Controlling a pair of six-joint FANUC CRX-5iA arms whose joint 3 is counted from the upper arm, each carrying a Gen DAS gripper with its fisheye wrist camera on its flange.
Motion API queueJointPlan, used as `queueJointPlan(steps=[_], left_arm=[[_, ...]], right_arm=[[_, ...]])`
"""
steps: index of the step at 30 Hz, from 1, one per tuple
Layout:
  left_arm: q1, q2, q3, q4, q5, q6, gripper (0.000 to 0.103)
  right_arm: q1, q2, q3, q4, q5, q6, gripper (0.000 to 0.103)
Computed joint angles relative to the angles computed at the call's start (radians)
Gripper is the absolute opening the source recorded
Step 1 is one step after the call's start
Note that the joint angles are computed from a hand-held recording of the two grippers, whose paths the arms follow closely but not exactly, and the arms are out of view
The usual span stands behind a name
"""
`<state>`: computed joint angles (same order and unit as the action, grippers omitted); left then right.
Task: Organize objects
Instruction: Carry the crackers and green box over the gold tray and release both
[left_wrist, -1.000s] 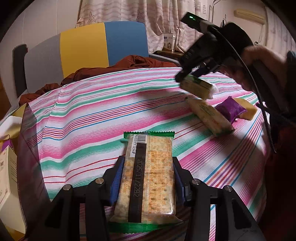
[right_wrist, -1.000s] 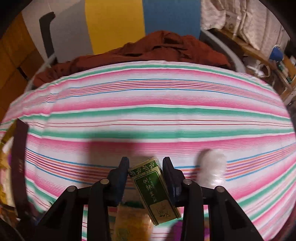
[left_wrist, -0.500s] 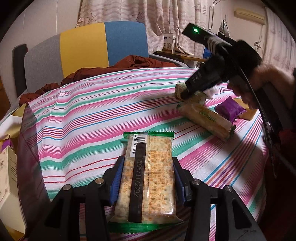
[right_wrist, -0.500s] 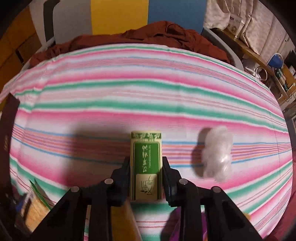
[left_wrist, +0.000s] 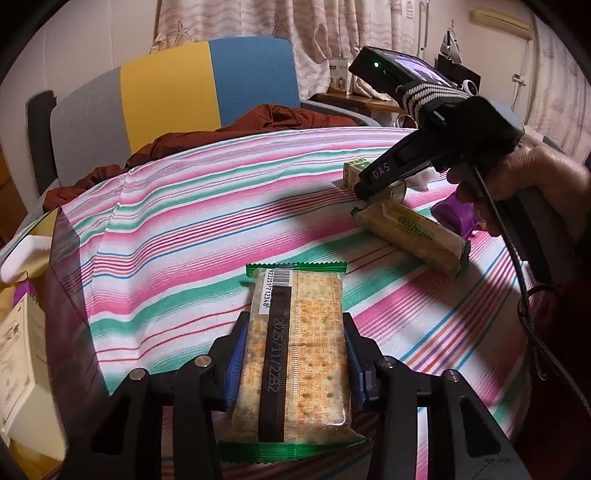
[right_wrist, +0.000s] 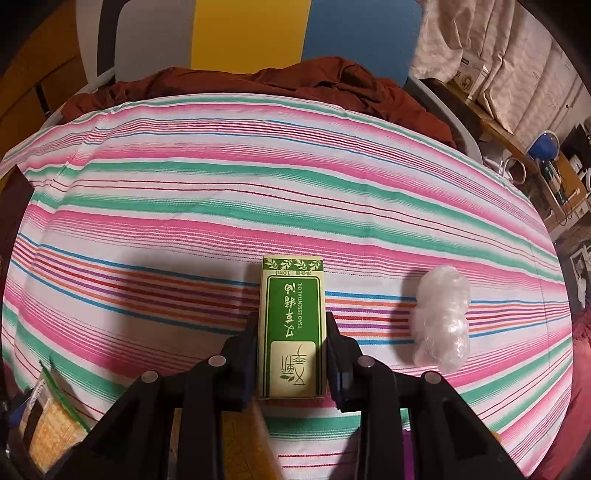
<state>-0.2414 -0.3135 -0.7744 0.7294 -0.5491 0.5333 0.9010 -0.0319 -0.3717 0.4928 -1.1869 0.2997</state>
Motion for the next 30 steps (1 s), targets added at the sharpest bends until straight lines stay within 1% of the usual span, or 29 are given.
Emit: queueJointPlan(steps=[2, 3, 8, 12, 17, 22, 30], left_arm=[[0.009, -0.007, 0.012, -0.019, -0.033, 0.018, 0.046], [0.01, -0.02, 0.011, -0.028, -0.033, 0.028, 0.046], [0.042, -0.077, 0.012, -0.03, -0.084, 0.053, 0.046], [0.079, -0.123, 0.012, -0.009, -0.126, 0.067, 0.046], [0.149, -0.191, 0.018, 0.028, -0.179, 0.08, 0.046], [0.228, -0.242, 0.033, 0.038, -0.194, 0.098, 0.046], [0.389, -0.273, 0.059, -0.036, -0.195, 0.17, 0.046]], right_arm=[[0.004, 0.003, 0.0, 0.003, 0.001, -0.003, 0.031], [0.006, 0.004, 0.002, 0.003, -0.001, -0.005, 0.031], [0.006, 0.016, 0.005, 0.012, -0.001, 0.003, 0.031], [0.007, 0.019, 0.001, 0.021, -0.001, 0.004, 0.031], [0.015, 0.027, 0.005, 0.03, -0.011, 0.003, 0.031], [0.024, 0.031, 0.007, 0.037, -0.021, 0.0, 0.031], [0.027, 0.035, 0.008, 0.043, -0.03, -0.005, 0.031]])
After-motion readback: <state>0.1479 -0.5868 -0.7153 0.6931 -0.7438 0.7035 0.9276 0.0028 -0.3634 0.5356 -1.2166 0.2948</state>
